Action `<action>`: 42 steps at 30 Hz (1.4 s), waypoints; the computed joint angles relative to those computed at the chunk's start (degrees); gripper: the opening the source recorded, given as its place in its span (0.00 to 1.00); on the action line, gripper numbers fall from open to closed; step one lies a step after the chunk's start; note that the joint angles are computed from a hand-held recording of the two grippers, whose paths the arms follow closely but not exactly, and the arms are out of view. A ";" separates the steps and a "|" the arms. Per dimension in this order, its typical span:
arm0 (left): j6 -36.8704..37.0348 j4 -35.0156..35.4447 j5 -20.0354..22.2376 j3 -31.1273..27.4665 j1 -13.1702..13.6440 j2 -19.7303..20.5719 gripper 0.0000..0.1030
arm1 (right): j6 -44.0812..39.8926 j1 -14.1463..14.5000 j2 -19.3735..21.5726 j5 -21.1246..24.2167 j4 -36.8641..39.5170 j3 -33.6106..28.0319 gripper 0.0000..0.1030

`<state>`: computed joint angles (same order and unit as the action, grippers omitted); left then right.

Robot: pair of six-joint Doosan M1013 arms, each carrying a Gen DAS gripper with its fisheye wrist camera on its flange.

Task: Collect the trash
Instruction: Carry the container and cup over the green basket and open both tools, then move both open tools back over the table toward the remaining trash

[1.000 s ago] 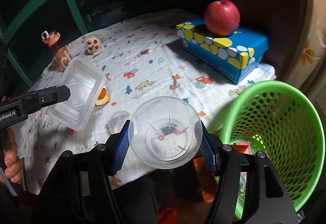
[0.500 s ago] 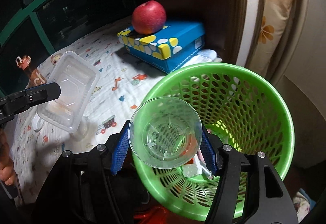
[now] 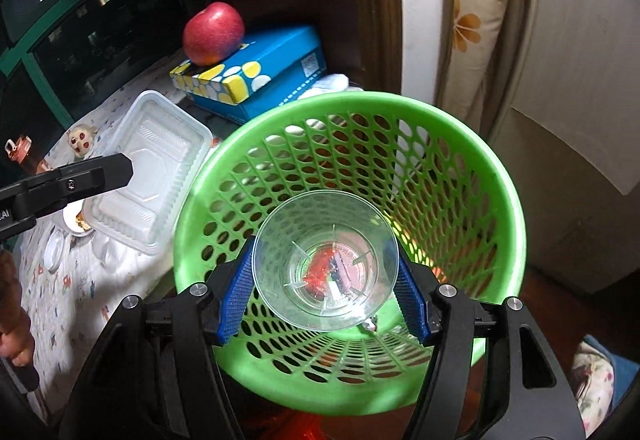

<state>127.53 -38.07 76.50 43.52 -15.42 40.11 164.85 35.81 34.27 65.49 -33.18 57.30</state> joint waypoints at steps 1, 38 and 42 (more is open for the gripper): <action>-0.03 0.30 0.13 0.05 -0.22 0.07 0.20 | 0.32 -0.03 -0.24 -0.05 0.03 0.46 0.62; -5.00 7.59 -12.04 8.87 7.02 -4.34 0.58 | -9.62 0.84 5.74 -3.44 4.16 -10.65 0.78; -8.84 10.26 -14.08 8.63 8.92 -3.99 0.62 | -14.30 0.90 9.05 -2.91 7.26 -16.14 0.78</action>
<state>118.68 -27.81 62.42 52.15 -6.50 36.11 150.54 36.71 43.32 62.58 -25.92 41.16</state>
